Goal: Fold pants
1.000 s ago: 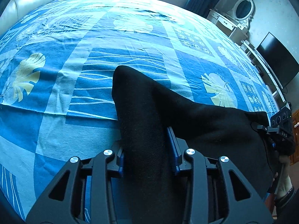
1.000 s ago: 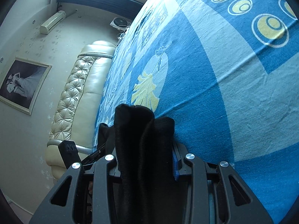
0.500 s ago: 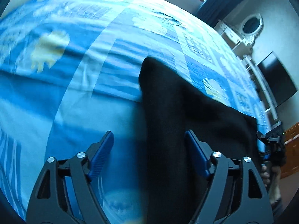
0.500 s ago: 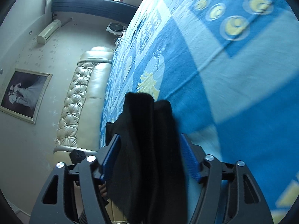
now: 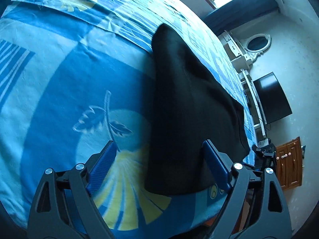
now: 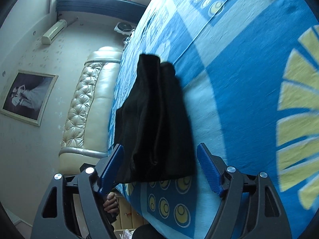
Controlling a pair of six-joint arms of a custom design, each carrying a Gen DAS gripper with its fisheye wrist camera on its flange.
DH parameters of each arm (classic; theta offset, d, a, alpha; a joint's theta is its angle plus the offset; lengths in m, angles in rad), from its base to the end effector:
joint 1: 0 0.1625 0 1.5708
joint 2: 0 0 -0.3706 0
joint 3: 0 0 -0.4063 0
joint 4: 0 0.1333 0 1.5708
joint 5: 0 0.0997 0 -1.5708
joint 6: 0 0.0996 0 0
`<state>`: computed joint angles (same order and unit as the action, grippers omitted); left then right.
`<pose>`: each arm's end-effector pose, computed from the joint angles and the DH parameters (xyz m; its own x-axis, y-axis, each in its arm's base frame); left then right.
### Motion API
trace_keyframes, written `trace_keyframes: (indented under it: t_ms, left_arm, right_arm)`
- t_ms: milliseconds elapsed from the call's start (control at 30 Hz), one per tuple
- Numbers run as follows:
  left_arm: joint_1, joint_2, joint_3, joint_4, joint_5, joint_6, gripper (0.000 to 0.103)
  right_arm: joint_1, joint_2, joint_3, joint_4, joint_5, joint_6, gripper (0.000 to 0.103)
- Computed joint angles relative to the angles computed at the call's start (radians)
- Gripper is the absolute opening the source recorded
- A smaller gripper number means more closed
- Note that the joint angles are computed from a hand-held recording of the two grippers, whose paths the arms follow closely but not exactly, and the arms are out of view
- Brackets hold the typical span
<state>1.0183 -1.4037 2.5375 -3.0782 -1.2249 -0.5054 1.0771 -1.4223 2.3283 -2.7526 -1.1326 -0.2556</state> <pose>-0.0470 -0.3946 0.1090 -0.9941 -0.0438 -0.0995 0.0084 0.8815 -0.4722 -0.0473 -0.4583 0.1496 -0.9397 0.1025 -0.3262 0.2257 0.9025 -0.3667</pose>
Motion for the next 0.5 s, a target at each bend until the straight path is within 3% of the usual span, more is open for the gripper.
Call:
trace_keyframes:
  t_ms: [167,233,267,300,400,500]
  left_arm:
    - [-0.001,0.055,-0.018,-0.035,-0.034,0.002,0.087]
    - [-0.008,0.076,-0.027,-0.039,-0.038,0.011,0.081]
    - [-0.013,0.083,-0.030,-0.031,-0.042,0.015,0.061]
    - [-0.027,0.093,-0.038,-0.006,-0.018,0.008,0.058]
    - [-0.055,0.091,-0.036,0.004,0.023,0.006,0.045]
    - [-0.083,0.067,-0.036,0.044,0.050,-0.013,0.038]
  right_arm:
    - [0.063,0.061,-0.021,-0.051,-0.073,0.022,0.077]
    - [0.084,0.069,-0.020,-0.068,-0.109,0.013,0.077]
    - [0.097,0.076,-0.020,-0.085,-0.134,0.011,0.072]
    - [0.104,0.078,-0.022,-0.085,-0.154,0.006,0.059]
    - [0.085,0.071,-0.023,-0.053,-0.135,0.001,0.043]
    - [0.075,0.046,-0.008,-0.044,-0.095,0.004,0.039]
